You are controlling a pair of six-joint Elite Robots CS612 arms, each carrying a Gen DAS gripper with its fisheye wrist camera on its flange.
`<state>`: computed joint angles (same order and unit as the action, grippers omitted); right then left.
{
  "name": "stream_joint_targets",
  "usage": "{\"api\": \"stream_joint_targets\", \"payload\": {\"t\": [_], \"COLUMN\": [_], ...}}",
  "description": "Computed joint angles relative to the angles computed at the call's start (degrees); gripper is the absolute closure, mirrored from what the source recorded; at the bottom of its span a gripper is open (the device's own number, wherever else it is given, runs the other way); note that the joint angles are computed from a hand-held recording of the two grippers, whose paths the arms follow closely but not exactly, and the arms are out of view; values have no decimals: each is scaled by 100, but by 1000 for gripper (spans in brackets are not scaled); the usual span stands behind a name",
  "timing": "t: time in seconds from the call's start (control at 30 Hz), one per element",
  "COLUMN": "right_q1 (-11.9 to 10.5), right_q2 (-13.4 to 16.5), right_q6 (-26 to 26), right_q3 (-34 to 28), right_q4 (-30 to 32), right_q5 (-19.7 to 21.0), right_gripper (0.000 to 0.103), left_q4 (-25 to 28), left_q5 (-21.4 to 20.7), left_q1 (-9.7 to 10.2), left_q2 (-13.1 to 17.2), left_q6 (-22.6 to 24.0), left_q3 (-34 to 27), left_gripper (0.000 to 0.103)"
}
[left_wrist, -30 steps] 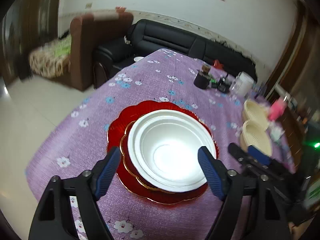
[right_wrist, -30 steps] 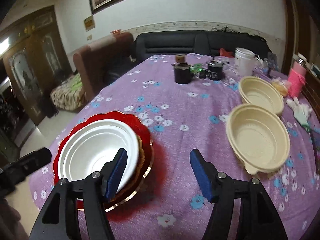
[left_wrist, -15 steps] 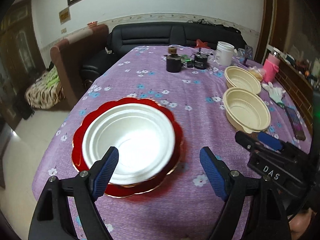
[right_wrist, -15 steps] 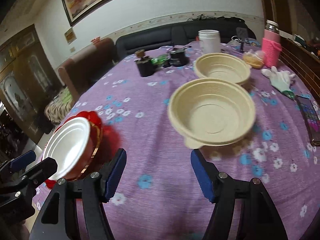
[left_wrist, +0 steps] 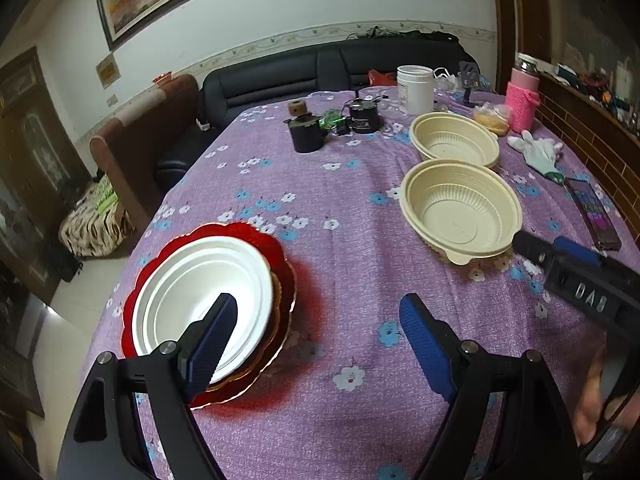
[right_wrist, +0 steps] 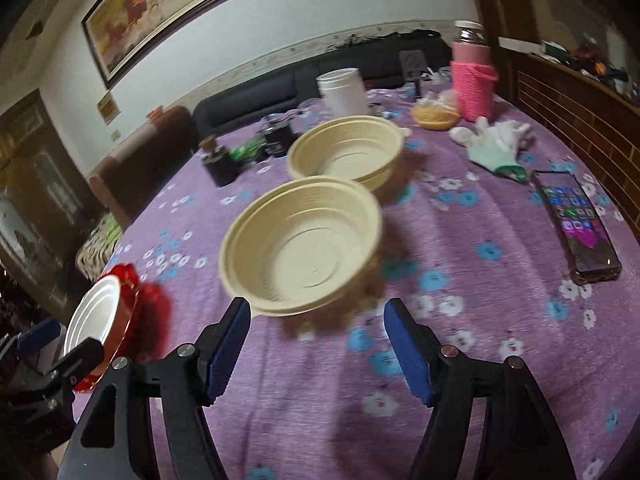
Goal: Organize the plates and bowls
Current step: 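Move both grippers to the larger cream bowl and grasp its rim, then carry the cream bowl with both grippers onto the plate stack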
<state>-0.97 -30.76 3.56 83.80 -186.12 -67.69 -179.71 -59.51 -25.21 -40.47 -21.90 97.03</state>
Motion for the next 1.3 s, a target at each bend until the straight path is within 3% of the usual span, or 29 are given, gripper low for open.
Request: {"api": "stream_joint_targets", "payload": {"t": [0.23,0.37,0.5,0.67,0.87,1.17,1.2,1.23,1.27,1.3], "right_q1": [-93,-99,-69,-135,-174,-84,-79,-78,-80,-83], "right_q2": [64,159,451,661,723,752,751,751,750,753], "right_q6": [155,156,169,197,118,-269,-290,-295,-293,-287], "right_q3": [-190,-484,-1028,-1298,-1348,-1444,-1438,-1434,-1429,-1433], "right_q4": [16,168,280,501,606,1202,1180,1170,1174,1196], "right_q5": [-119,-228,-397,-93,180,136,119,112,125,153], "right_gripper": [29,26,26,26,32,53,54,57,61,63], "left_q4": [185,244,190,338,1256,2555,2590,2599,2684,2716], "left_q5": [-12,-655,-1115,-1165,-846,-1557,-1684,-1715,-1777,-1883], "left_q1": [-10,145,234,265,297,427,437,436,436,445], "left_q2": [36,32,103,342,901,1422,1451,1463,1488,1499], "left_q6": [-13,-222,-182,7,186,7,-6,-1,26,54], "left_q3": [-99,-239,-491,-986,-2019,-3002,-3048,-3063,-3116,-3144], "left_gripper": [20,20,20,20,21,21,23,31,49,57]}}
